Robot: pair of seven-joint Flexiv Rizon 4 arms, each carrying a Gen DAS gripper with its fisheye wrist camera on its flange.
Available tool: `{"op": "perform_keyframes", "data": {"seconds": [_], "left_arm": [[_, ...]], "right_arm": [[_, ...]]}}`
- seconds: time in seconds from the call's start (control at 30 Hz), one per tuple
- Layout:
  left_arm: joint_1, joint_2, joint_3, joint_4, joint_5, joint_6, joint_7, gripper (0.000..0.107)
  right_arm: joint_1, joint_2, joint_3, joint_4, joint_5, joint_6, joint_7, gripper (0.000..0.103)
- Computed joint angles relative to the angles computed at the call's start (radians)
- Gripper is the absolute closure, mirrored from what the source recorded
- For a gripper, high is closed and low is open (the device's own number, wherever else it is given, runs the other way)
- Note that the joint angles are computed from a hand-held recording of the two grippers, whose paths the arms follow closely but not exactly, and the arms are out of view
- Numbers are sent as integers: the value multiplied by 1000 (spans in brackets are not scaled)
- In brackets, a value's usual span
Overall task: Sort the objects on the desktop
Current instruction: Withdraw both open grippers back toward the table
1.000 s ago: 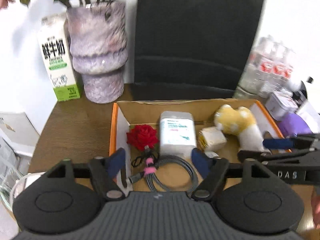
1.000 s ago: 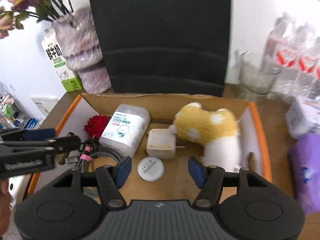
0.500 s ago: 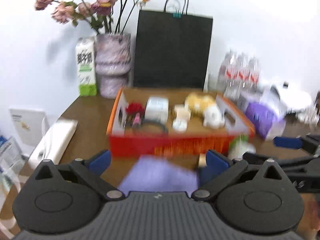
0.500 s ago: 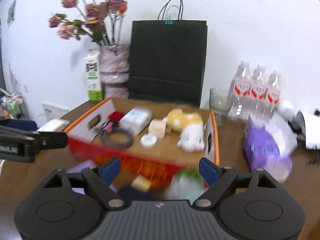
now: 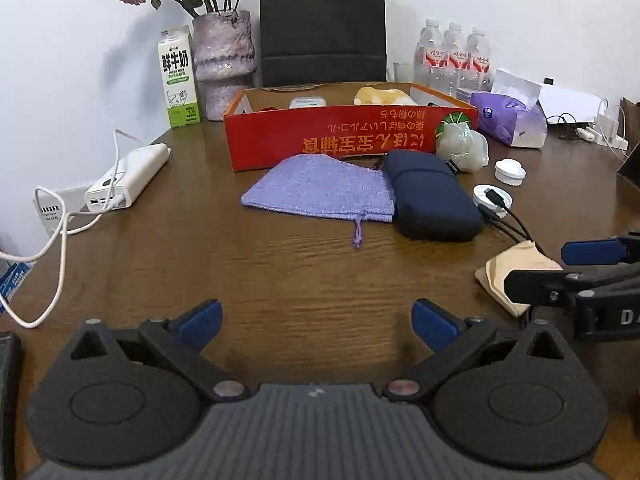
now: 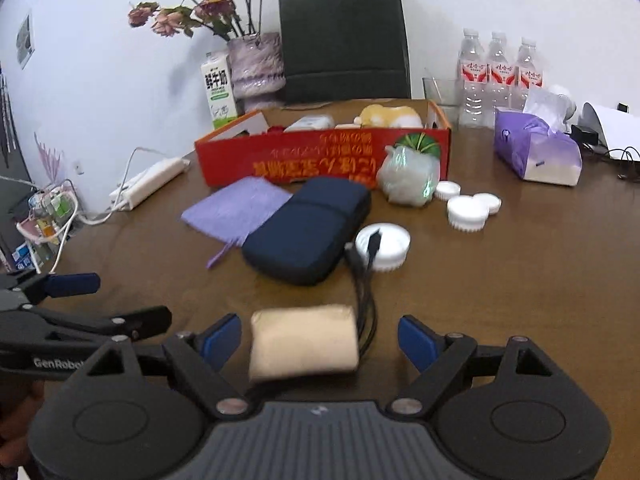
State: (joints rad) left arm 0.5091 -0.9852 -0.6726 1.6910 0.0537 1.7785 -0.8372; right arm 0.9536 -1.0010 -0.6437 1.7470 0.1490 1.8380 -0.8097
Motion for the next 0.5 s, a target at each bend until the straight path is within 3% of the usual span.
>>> {"op": "perform_keyframes", "data": {"seconds": [0.07, 0.17, 0.27, 0.33, 0.5], "left_arm": [[27, -13, -30, 7, 15, 3, 10, 4], [0, 5, 5, -1, -24, -29, -17, 4], [5, -2, -8, -5, -23, -53, 12, 4], [-8, 8, 5, -11, -35, -86, 42, 4], [-26, 13, 22, -6, -71, -66, 42, 4]], "right_arm": [[16, -4, 0, 15, 27, 35, 9, 18], [4, -6, 41, 19, 59, 80, 1, 18], [47, -34, -1, 21, 106, 97, -22, 17], [46, -32, 3, 15, 117, 83, -35, 17], [27, -24, 27, 11, 135, 90, -43, 17]]}}
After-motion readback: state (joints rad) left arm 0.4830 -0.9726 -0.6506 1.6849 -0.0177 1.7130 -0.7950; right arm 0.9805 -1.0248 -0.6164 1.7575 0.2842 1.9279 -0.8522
